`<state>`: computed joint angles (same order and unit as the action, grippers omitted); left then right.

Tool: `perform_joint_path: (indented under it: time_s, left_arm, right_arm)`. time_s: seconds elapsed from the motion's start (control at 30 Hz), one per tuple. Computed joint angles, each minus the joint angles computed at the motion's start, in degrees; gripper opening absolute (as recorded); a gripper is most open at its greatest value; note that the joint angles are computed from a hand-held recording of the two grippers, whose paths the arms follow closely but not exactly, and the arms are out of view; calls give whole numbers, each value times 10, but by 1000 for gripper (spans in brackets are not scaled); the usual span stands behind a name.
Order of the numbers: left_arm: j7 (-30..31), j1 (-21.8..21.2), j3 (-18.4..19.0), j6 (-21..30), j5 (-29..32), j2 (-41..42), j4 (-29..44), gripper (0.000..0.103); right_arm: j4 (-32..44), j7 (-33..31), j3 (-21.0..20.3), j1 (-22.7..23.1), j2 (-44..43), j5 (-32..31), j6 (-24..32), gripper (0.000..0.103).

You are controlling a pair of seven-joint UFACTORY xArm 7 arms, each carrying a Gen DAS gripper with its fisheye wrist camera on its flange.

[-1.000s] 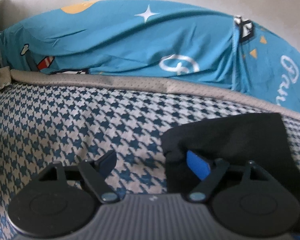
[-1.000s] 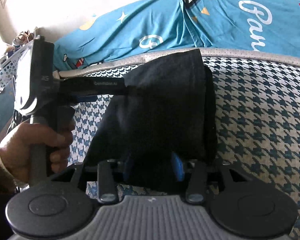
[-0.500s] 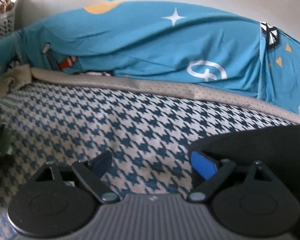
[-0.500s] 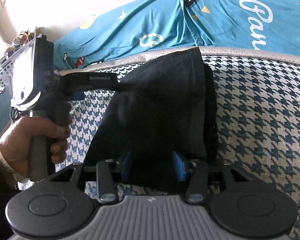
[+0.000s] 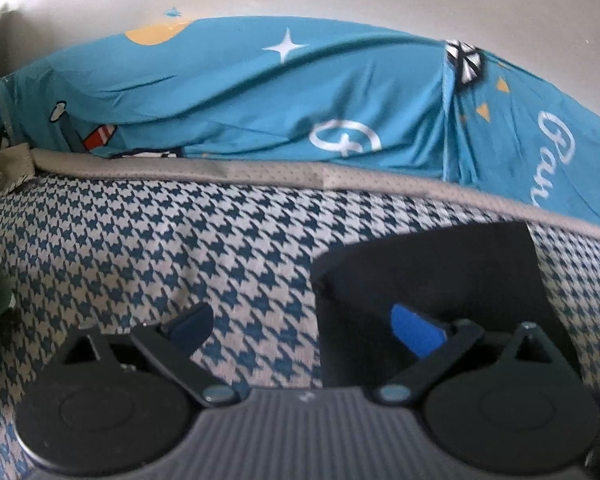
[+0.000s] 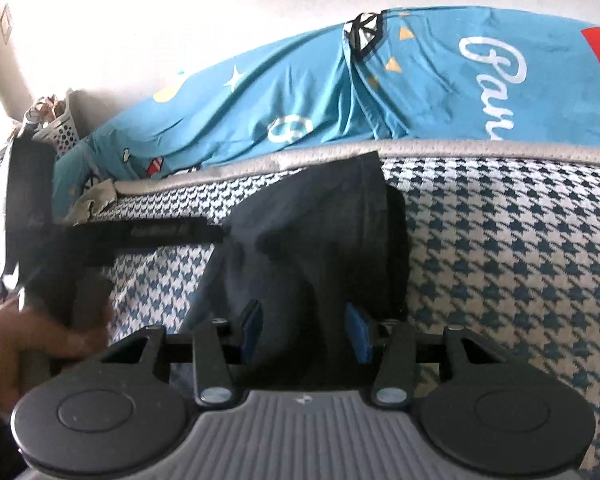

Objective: Fold clothes
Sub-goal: 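Open the right gripper and withdraw it from the folded shirt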

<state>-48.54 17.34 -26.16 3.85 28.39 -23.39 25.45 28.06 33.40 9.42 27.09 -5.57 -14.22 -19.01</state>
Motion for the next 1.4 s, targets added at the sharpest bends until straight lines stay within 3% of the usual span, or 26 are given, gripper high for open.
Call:
perform_joint_path:
  time_s: [0.3,0.53,0.87,1.0,1.23,1.4]
  left_arm:
    - [78,-115,86,42,-54,-32,-31,103]
    - [120,-155,105,57,-89,-60,-53,103]
    - [162,-195,128,71,-140,-95,-82,103]
    - [174,-202,127,82,-151,-95,-87,103]
    - [163,-203,118,99,-156,-91,-98,103]
    - [149,-206,114,107,-155,-109,-107,103]
  right_arm:
    - [19,-96,43,-27,21,124,-13,46]
    - [51,-227,61,-18,52,291,-15,46]
    - [118,-391,4,61,108,507,-16,52]
    - [143,-411,-21,81,130,532,-7,55]
    - [210,-614,-123,209,171,752,1,66]
    - [229,-682,-114,207,175,823,-1,69]
